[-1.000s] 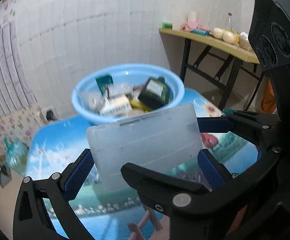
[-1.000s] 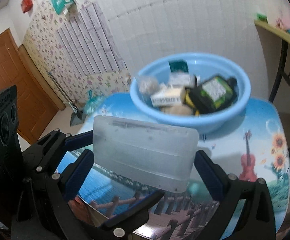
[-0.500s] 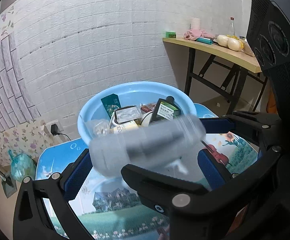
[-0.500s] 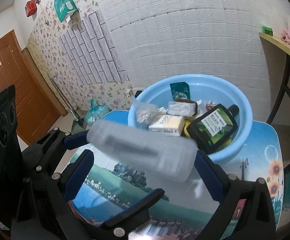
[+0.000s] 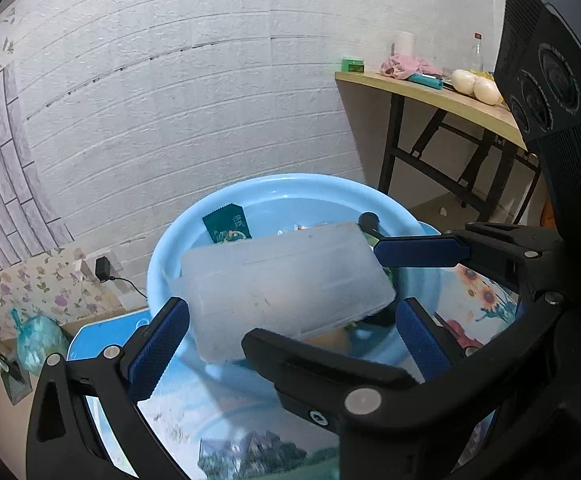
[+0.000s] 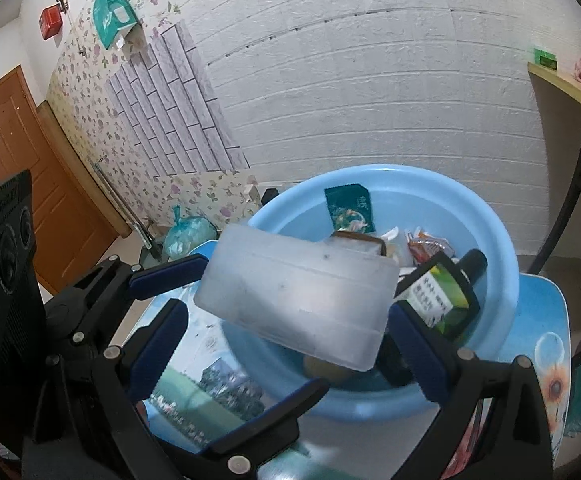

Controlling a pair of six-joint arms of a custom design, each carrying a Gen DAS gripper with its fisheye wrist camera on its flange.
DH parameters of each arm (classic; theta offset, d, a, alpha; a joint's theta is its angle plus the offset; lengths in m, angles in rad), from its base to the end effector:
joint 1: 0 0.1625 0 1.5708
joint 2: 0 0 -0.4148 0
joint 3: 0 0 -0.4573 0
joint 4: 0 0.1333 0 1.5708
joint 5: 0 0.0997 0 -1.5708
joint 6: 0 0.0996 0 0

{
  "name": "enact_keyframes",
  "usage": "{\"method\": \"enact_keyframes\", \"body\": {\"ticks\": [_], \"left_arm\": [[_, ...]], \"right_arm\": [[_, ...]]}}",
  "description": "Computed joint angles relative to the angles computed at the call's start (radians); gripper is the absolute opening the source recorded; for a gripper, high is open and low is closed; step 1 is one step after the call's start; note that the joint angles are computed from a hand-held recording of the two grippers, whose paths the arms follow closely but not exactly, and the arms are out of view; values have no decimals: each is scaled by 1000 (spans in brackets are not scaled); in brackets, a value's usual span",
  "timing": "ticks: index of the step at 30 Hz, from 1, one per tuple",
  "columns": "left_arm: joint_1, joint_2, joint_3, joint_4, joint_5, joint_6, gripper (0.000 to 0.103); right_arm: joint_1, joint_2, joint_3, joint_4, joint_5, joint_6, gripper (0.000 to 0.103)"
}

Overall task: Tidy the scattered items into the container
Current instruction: 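Lift and carry the clear box over the basin with both tools, then lower the clear box into the basin and open both tools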

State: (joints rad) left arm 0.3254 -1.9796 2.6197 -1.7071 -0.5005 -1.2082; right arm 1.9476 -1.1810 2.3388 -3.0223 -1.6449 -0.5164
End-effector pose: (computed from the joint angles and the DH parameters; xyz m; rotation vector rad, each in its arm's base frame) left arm -0.1816 -0.2942 0.1800 0.3661 2.1325 -1.0081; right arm 0.2883 -0.3864 0.0611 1.2879 -2.7278 0.4373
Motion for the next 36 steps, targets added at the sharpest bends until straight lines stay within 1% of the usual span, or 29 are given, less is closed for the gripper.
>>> {"method": "enact_keyframes", "body": {"ticks": [6, 10, 13, 16, 19, 20, 22, 24, 28, 31, 34, 36], "left_arm": [[81, 39, 5, -211, 35, 181, 103], [142, 89, -3, -367, 54, 304, 103], [175, 121, -6, -465, 67, 383, 103], [220, 160, -8, -575, 58, 463, 103], [258, 193, -10, -623, 35, 491, 103], [260, 192, -6, -625, 34, 489, 103], [253, 185, 2, -619, 43, 487, 103], [250, 173, 2, -603, 32, 477, 103], [230, 152, 2, -546, 32, 441, 103], [207, 128, 8, -504, 33, 429, 103], [175, 93, 6, -376, 45, 356, 103], [156, 59, 5, -289, 51, 285, 103]], "right_arm": [[-5, 63, -60, -24, 0, -4, 102], [-12, 105, -101, -32, 7, -13, 102], [-18, 137, -132, -42, 16, -23, 102], [-26, 166, -153, -52, 17, -26, 102], [-39, 199, -167, -58, 7, -13, 102], [-44, 205, -167, -55, 7, -8, 102], [-51, 209, -155, -87, 20, -22, 102], [-47, 208, -155, -84, 14, -16, 102], [-37, 199, -146, -85, 5, -15, 102], [-30, 181, -124, -107, -2, -21, 102], [-28, 152, -100, -110, -6, -39, 102], [-25, 135, -87, -115, -17, -28, 102]]}}
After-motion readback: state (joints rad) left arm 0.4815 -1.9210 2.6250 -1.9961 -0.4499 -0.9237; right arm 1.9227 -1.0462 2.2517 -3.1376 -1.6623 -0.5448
